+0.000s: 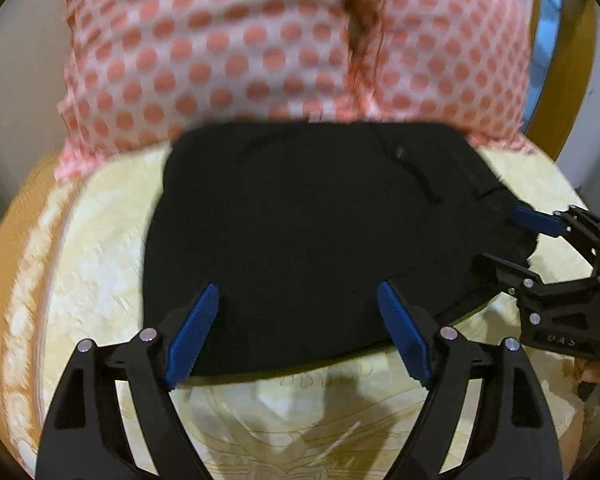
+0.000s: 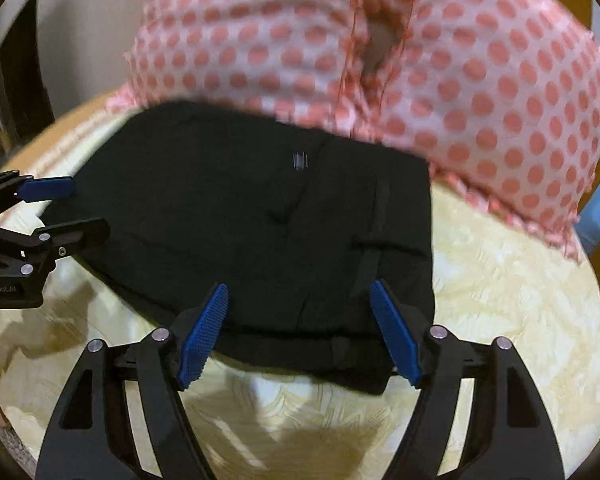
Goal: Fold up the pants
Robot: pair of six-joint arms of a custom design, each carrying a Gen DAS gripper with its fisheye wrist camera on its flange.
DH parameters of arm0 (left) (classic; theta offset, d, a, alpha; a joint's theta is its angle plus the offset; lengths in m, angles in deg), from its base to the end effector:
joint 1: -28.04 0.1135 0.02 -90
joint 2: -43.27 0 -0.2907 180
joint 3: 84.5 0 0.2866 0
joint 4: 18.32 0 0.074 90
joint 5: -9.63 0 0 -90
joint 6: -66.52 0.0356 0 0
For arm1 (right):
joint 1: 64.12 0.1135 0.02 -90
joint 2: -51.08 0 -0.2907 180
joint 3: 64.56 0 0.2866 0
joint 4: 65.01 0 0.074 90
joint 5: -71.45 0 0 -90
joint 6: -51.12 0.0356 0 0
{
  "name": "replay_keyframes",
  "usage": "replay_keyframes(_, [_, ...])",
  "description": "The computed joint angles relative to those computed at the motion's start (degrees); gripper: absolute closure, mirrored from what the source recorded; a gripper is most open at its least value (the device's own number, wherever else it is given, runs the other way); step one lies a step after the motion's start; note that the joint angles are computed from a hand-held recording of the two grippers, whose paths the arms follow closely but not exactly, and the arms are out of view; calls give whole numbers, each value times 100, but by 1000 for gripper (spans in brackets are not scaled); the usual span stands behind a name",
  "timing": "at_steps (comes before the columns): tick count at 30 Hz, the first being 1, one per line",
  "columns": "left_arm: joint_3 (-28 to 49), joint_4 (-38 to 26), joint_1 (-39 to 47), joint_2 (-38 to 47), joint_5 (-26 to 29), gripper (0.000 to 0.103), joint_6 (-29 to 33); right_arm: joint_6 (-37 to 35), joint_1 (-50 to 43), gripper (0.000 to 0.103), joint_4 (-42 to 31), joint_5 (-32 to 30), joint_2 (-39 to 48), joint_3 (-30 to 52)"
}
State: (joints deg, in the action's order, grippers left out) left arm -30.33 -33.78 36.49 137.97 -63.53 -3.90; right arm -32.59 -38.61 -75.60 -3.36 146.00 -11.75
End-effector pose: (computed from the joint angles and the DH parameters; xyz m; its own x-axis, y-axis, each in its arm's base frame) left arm 0.3201 0.0371 0.1274 -0.7659 0.2105 -0.6075 0.2933 0.9552 -0.0388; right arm 0.2957 0.1308 0.1248 -0.7434 -0.2376 -0.6252 -0.1920 0.9712 -0.1408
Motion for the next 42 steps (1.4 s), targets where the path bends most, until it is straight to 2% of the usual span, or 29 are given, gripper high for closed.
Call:
replay_keyframes(6, [54, 258, -219, 411, -405, 13, -243, 225, 0, 14, -101, 81, 360, 192])
replay_keyframes(8, [34, 380, -284, 436, -552, 7, -308, 303, -22, 13, 11, 55, 357, 143])
replay_keyframes(10, [-85, 426, -233, 273, -576, 5, -287, 472, 15, 13, 166, 126, 188, -22])
replay_keyframes(12, [-470, 603, -60, -153, -574, 2, -274, 749, 152, 1, 274, 335, -217, -354])
replay_keyframes(14, [-815, 679, 99, -538, -655, 2, -197, 1131, 420, 1, 256, 692, -698, -744])
replay_keyframes(16, [-1079, 630, 310, -812, -547, 2, -72, 1322, 602, 1, 343, 657, -980, -1058])
replay_keyframes(21, [-1745, 765, 828, -1335, -358, 2, 117, 1919, 1130, 1, 236, 995, -943, -1272])
replay_keyframes(23, [-1938, 780, 994, -1495, -237, 2, 221, 2087, 1203, 1, 335, 924, -892, -1318])
replay_keyframes(28, [-2046, 624, 1231, -1374, -71, 2, 421, 2540, 1366, 1, 343, 886, -758, -1386])
replay_keyframes(34, [-2361, 1065, 1322, -1467, -53, 2, 423, 2670, 1493, 1, 490, 940, -647, -1471])
replay_keyframes(42, [-2603, 1452, 1344, -1560, -68, 2, 253, 2955, 1579, 1, 37, 1132, -528, -1287])
